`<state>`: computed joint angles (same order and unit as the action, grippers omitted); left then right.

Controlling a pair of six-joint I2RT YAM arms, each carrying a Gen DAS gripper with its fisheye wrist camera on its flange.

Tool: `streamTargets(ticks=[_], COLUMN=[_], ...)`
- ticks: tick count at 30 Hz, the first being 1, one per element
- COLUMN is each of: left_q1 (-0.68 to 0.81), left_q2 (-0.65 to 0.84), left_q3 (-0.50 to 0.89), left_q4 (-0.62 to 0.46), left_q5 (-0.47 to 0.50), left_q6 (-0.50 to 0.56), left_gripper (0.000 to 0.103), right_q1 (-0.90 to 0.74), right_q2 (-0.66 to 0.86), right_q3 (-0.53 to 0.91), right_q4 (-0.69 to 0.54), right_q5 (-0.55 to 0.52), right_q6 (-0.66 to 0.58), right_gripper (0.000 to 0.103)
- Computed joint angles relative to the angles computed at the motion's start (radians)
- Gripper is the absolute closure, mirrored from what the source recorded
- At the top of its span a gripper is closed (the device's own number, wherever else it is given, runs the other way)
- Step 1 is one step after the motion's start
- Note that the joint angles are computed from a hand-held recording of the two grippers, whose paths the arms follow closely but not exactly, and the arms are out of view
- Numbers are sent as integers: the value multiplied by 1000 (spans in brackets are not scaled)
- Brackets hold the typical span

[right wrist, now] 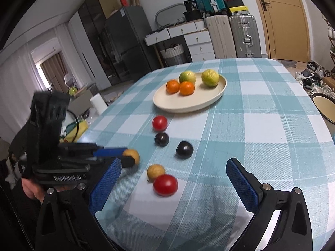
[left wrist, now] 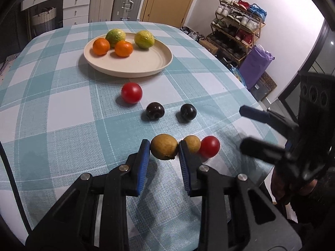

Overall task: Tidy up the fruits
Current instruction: 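Close the left tool on a small brown round fruit, then grasp a red tomato with the right tool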

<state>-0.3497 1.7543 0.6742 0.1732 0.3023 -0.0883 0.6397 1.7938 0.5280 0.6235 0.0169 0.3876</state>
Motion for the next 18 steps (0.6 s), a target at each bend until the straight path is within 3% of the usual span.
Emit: streamTargets(ticks=[13,18], left_q1=[46,53], left_q2=[-15,-16], left_q3=[-19,-18], left_q4=[3,0], left_q5=[20,20], left_q6=[0,-6], left_gripper=[78,78], right_q1=[58,62], right_q2=[87,103], right_q3=[43,51], right_q4=[-13,-18], right_q5=[13,9], right_q6=[-2,-3], right_gripper=[1,12])
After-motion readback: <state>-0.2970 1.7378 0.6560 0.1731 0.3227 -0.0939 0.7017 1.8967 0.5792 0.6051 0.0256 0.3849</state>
